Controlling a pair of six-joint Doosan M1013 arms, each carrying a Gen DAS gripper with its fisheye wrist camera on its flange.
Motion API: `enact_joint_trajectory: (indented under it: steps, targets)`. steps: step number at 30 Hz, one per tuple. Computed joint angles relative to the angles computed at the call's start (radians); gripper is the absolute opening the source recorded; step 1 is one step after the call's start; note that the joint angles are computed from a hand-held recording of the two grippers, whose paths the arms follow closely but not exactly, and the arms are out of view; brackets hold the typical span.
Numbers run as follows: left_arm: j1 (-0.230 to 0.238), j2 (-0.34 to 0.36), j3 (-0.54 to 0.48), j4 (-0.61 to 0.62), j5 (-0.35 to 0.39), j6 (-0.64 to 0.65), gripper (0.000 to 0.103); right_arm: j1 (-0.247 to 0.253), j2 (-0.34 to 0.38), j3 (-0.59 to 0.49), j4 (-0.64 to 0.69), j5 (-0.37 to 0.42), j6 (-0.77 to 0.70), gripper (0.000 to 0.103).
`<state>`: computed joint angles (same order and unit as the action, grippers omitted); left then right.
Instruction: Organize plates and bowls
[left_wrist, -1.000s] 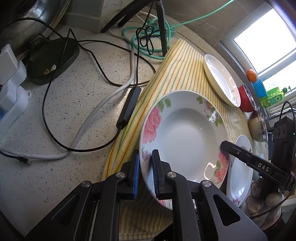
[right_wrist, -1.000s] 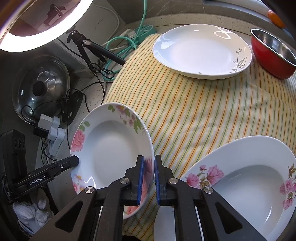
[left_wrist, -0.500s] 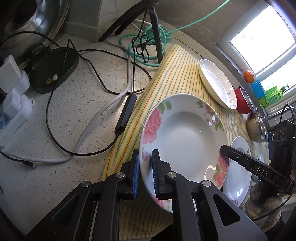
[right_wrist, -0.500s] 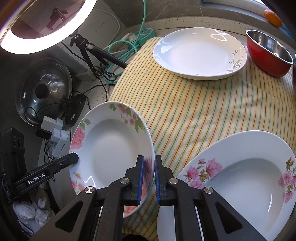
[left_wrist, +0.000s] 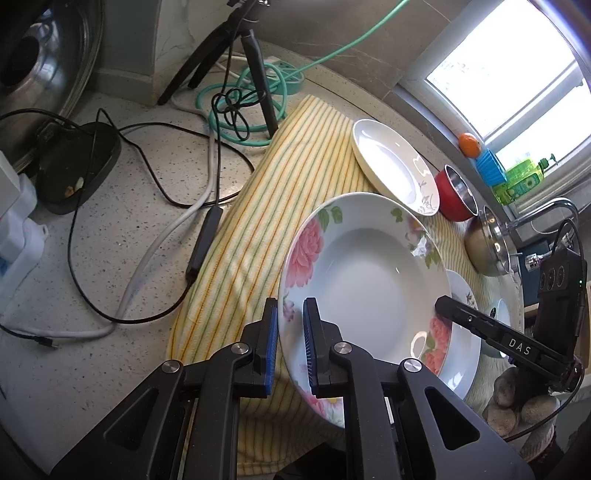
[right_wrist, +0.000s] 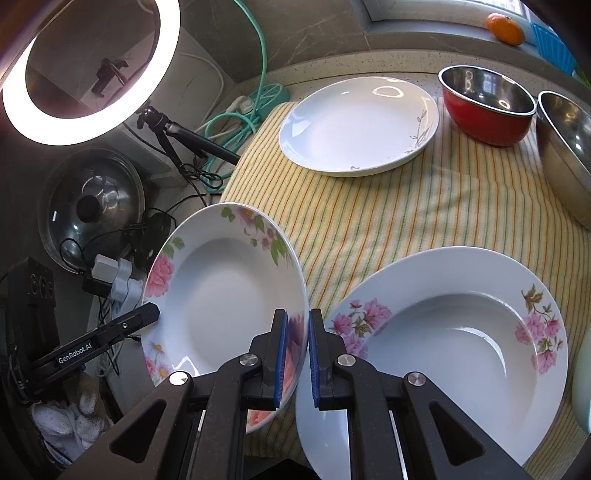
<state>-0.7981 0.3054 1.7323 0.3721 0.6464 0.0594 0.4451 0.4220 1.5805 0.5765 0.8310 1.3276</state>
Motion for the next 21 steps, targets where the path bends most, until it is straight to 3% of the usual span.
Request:
enact_joint_trajectory:
  steps: [8,21]
  targets:
    - [-0.006,0.024,-0.042,-0.018,-0.015,0.073,0.011,-0.028,-0.042,0.055,-0.005,-0.026,0.045,0.010]
    - [-0.011,0.093,-0.135,-0.160,-0.034,0.315,0.011,-0.075,-0.115,0.153,-0.051,-0.092,0.158,0.010]
